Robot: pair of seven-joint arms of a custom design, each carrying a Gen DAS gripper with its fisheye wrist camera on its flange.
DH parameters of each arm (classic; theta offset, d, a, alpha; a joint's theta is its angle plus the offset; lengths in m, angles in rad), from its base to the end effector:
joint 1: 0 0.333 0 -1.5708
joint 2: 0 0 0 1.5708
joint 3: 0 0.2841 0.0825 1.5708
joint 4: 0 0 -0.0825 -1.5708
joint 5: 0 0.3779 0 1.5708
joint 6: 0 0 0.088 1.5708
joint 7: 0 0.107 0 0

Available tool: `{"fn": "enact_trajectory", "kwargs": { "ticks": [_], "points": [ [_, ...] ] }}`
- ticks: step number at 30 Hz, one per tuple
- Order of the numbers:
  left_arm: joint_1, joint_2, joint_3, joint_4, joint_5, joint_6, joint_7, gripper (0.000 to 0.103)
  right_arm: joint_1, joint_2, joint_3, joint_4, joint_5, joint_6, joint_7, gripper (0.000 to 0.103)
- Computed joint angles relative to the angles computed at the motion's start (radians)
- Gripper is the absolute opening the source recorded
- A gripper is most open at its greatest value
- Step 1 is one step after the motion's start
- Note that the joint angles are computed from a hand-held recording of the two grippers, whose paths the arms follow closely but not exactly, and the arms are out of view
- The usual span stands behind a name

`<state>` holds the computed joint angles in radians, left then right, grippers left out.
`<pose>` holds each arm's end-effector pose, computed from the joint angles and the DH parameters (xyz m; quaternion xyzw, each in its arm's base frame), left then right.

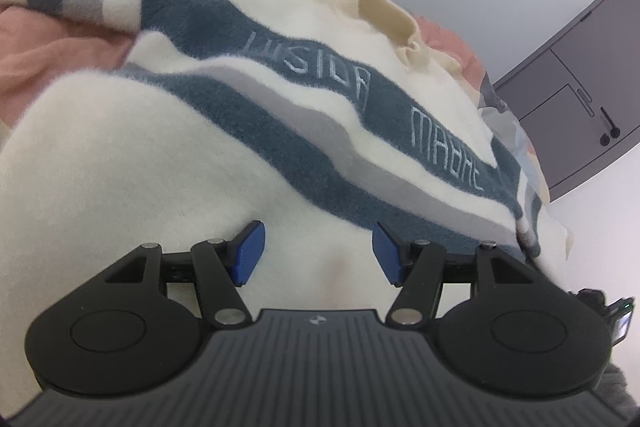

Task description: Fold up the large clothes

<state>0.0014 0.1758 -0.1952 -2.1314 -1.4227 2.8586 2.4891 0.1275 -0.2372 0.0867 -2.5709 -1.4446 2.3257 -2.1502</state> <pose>0.5660 -0.0545 0.3261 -0.7070 0.5761 -0.4088 0.0336 0.4352 0.0756 0.3304 -0.1377 0.8624 -0.4061 0.2691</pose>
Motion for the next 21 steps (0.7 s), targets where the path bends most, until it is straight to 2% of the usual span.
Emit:
{"fn": "enact_trajectory", "kwargs": {
  "ticks": [2, 4, 6, 7, 11, 13, 15, 18, 21],
  "points": [
    [-0.004, -0.002, -0.002, -0.001, -0.001, 0.013, 0.012, 0.065, 0.01, -0.03, 0.005, -0.004, 0.036, -0.003, -0.085, 0.015],
    [-0.007, -0.007, -0.004, -0.004, -0.011, 0.026, 0.032, 0.065, 0.024, -0.052, 0.021, -0.002, 0.074, -0.027, -0.182, 0.025],
    [-0.01, -0.015, -0.006, -0.009, -0.031, 0.041, 0.067, 0.065, 0.035, -0.073, 0.043, 0.005, 0.071, -0.048, -0.232, 0.052],
    [-0.012, -0.02, -0.006, -0.012, -0.041, 0.048, 0.083, 0.065, 0.045, -0.103, 0.058, -0.01, 0.057, -0.053, -0.234, 0.059],
    [-0.028, -0.028, -0.001, -0.004, -0.039, 0.1, 0.138, 0.065, 0.07, -0.136, 0.09, 0.01, 0.015, -0.03, -0.289, 0.059],
    [-0.033, -0.02, 0.007, 0.014, 0.052, 0.115, 0.085, 0.065, 0.074, -0.1, 0.097, 0.07, -0.03, -0.008, -0.341, 0.059],
    [-0.022, -0.003, 0.015, 0.053, 0.147, 0.086, 0.045, 0.065, 0.087, -0.055, 0.099, 0.142, -0.092, 0.043, -0.407, 0.059],
    [-0.001, 0.056, 0.016, 0.152, 0.258, 0.079, -0.018, 0.065, 0.109, 0.079, 0.086, 0.306, -0.166, 0.141, -0.523, 0.059],
    [0.018, 0.161, 0.021, 0.3, 0.396, 0.067, -0.063, 0.065, 0.138, 0.26, 0.051, 0.519, -0.148, 0.288, -0.685, 0.057]
  ]
}}
